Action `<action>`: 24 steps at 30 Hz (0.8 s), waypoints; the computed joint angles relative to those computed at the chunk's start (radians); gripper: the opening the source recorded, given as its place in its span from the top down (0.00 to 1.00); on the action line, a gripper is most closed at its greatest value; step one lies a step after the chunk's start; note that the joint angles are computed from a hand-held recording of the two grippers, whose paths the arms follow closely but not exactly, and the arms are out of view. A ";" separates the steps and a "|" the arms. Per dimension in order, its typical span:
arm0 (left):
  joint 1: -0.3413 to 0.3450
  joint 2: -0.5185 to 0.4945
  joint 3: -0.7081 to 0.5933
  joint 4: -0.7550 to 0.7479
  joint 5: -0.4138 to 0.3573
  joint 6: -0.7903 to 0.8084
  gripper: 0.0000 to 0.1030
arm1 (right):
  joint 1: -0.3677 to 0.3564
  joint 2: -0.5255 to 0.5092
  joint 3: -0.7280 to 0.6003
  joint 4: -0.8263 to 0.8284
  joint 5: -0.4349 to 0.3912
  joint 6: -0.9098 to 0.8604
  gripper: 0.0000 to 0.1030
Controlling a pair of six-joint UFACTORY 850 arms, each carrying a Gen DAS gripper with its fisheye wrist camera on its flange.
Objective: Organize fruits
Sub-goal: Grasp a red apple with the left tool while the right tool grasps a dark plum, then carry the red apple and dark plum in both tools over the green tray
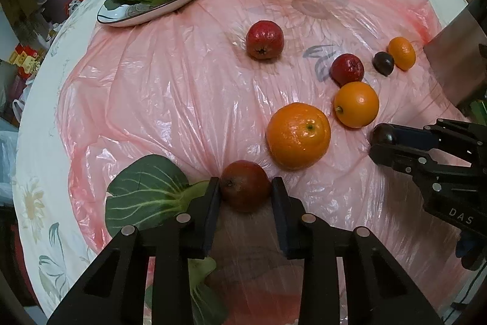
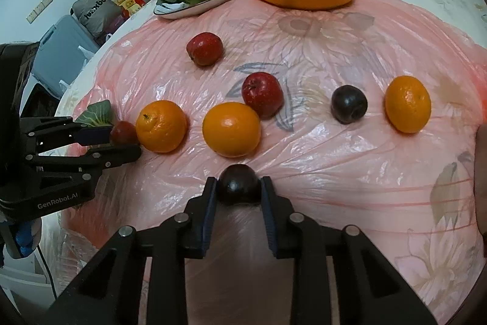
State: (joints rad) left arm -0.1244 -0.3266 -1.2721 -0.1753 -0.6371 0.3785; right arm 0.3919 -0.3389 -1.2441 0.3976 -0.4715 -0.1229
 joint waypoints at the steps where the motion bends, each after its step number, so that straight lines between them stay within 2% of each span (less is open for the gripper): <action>1: 0.002 0.002 0.000 -0.006 0.000 0.003 0.73 | 0.001 0.002 0.001 -0.001 0.001 0.002 0.88; 13: 0.030 0.045 0.028 -0.051 -0.013 -0.006 0.73 | 0.014 0.043 0.012 -0.047 -0.004 0.060 0.88; 24: 0.044 0.113 0.049 -0.027 -0.039 -0.066 0.73 | 0.033 0.112 0.059 -0.005 -0.041 0.038 0.88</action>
